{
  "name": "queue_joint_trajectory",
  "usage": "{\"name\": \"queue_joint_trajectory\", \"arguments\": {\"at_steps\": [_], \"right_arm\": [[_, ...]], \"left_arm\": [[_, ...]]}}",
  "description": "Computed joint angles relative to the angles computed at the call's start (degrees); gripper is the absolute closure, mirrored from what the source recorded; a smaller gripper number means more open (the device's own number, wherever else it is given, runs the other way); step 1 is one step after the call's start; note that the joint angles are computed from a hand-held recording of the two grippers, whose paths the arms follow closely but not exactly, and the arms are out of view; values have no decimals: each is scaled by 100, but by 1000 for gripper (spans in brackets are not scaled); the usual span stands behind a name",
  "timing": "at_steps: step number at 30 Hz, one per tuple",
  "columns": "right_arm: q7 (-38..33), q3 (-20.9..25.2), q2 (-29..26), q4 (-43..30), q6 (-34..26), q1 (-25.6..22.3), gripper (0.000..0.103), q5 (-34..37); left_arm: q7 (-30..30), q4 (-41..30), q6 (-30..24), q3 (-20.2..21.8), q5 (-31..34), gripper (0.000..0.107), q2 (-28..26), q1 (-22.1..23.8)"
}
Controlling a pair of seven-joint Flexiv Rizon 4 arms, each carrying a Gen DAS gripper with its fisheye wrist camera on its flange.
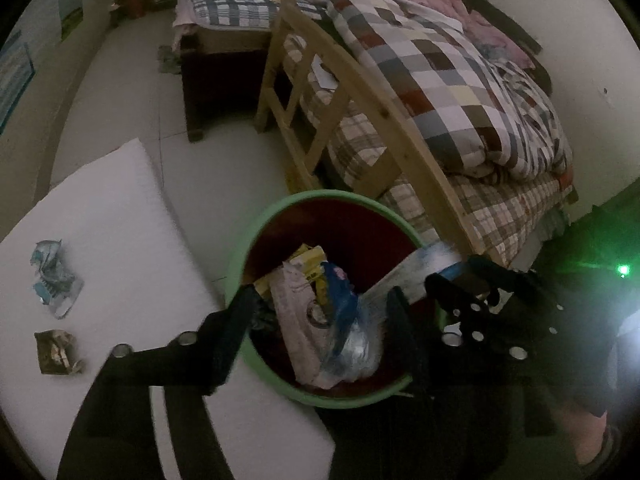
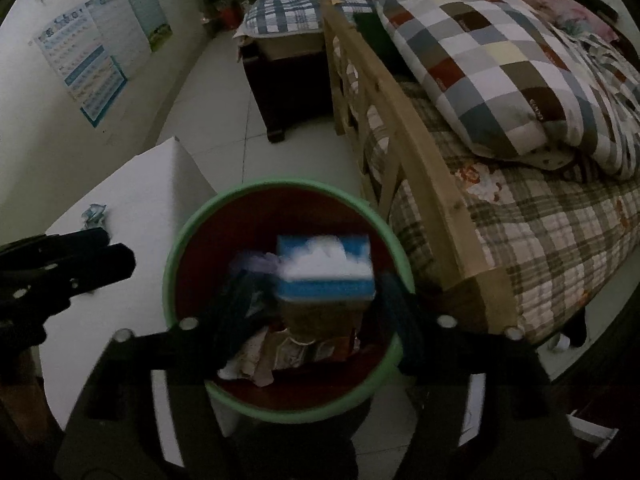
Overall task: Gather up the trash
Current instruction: 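Carry the blue wrapper and tissue pack over the green bin and open both tools, then move both tools back over the foil packet and brown box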
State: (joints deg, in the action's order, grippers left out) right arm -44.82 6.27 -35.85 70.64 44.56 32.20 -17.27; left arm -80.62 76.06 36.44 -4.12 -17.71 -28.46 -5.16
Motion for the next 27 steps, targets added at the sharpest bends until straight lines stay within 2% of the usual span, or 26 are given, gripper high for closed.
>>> {"name": "queue_joint_trajectory", "arguments": {"at_steps": [1,3,8,17,27], "right_arm": [[-9,5,-2,-7,2,1,30,2],[24,-20,18,24,37,29,26,-37],[59,-19,45,10,57,89,21,-93],[76,19,43,-139,-11,303,15,-205],[-137,74,-220,-724,-307,713,12,-275]], "left_arm": [[-11,38,39,17,6,30,25,5],[-60,153,104,46,-21,27,100,37],[-86,501,287,121,-23,20,358,117],[-54,1216,541,298,-36,13,963,343],[-12,2111,733,613,-55,12,1711,715]]}}
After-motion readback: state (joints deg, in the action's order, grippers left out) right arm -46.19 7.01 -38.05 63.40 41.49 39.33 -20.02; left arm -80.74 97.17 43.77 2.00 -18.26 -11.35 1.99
